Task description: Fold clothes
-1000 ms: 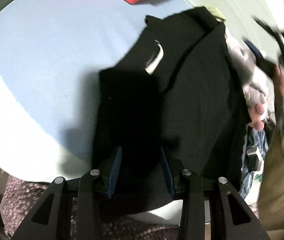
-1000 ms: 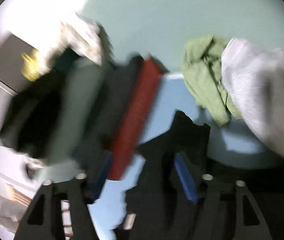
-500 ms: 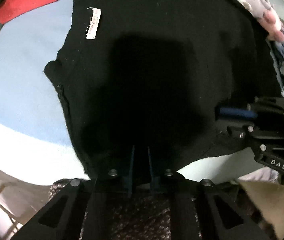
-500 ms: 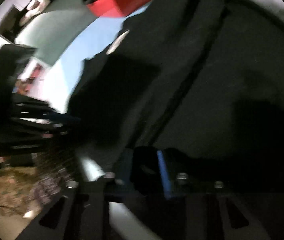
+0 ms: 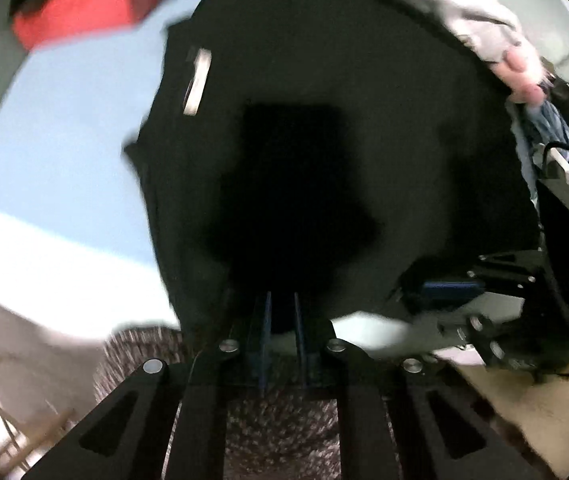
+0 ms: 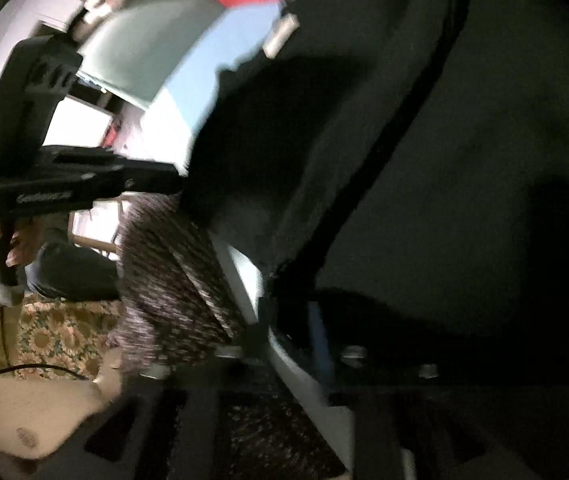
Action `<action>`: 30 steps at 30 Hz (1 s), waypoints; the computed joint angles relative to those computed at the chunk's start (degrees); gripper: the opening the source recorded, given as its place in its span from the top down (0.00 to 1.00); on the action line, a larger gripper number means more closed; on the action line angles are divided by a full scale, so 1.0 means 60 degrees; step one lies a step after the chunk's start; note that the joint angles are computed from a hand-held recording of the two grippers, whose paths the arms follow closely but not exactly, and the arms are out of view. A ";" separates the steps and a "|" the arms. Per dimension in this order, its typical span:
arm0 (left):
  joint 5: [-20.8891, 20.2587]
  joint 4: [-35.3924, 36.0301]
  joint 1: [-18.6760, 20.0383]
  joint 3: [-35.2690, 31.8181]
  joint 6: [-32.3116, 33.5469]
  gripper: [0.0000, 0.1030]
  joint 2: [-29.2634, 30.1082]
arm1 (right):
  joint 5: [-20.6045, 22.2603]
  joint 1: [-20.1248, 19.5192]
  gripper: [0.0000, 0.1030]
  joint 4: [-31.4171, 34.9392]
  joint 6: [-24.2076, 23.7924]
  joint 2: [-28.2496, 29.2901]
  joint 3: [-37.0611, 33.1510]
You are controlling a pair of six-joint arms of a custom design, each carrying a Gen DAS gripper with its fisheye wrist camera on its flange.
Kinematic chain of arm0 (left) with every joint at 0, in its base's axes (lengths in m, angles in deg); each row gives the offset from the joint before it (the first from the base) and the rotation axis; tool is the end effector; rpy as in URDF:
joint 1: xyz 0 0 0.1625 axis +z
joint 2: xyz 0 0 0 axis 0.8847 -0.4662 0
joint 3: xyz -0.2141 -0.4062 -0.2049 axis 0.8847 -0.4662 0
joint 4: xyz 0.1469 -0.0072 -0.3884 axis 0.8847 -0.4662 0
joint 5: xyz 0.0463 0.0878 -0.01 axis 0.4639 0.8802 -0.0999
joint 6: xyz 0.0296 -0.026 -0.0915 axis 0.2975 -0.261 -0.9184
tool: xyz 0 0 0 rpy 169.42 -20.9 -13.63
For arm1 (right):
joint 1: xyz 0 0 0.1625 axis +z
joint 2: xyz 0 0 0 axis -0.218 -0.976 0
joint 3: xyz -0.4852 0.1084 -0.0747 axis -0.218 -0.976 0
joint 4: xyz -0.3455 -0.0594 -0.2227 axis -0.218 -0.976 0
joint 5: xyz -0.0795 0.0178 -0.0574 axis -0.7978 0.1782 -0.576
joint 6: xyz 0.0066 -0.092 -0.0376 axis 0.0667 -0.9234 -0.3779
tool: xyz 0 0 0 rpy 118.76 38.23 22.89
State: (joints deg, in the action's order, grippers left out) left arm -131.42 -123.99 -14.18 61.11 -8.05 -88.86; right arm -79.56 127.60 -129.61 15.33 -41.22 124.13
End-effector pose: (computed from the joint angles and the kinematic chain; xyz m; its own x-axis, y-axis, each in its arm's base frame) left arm -0.1344 -0.4140 0.1239 -0.7281 0.4611 -0.5072 0.4014 0.8866 0.2298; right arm 0.2460 -0.2813 0.0113 -0.9826 0.0559 0.1772 -0.0004 0.9531 -0.3026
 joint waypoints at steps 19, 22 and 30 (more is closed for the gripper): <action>0.0475 0.2104 0.0287 0.0282 -0.1123 0.89 -0.0151 | -0.0391 -0.0920 0.62 -0.1259 0.0126 -0.0600 0.1186; 0.0109 0.1603 0.0167 -0.0012 -0.0481 0.89 -0.0788 | -0.2817 -0.0945 0.50 -0.0319 0.0845 -0.2190 0.1426; 0.0672 -0.1409 0.0648 -0.1766 -0.0433 0.50 0.1058 | -0.3866 -0.2497 0.62 0.2425 0.1101 -0.5324 0.1125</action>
State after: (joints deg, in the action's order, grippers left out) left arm -127.39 -132.45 -10.29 50.51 -10.65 -82.51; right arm -102.75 112.62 -115.06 21.93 -73.17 130.88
